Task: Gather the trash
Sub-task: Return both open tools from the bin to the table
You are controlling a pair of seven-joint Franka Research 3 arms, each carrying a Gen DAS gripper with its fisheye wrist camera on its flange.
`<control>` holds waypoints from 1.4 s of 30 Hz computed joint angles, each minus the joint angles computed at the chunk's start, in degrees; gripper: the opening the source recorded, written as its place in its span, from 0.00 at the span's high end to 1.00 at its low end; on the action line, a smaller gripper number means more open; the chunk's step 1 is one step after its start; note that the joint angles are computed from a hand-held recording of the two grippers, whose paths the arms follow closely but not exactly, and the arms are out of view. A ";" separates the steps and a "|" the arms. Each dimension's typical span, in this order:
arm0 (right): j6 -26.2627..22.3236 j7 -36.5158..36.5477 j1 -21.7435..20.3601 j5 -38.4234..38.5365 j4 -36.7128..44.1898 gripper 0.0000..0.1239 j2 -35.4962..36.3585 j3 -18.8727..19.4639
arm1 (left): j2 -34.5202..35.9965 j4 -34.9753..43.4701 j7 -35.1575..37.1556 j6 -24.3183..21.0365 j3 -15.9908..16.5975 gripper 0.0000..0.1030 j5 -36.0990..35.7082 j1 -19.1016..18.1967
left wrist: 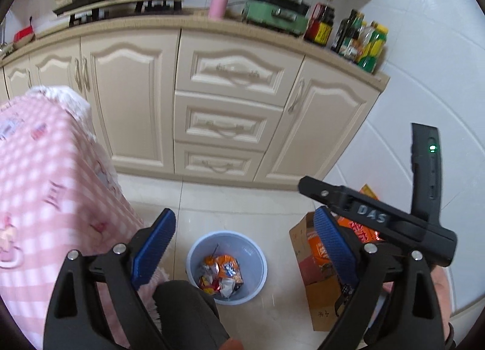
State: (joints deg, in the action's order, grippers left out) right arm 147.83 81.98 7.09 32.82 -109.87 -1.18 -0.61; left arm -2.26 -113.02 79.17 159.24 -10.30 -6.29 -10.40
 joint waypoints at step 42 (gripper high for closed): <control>0.71 -1.46 15.54 -8.14 20.18 0.22 3.56 8.66 | -35.00 -22.14 -5.63 3.84 13.24 0.06 16.70 16.17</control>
State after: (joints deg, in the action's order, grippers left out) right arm 148.54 80.52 22.63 24.68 -89.70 2.38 8.05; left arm -37.26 -135.16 73.54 163.08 2.94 10.41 5.77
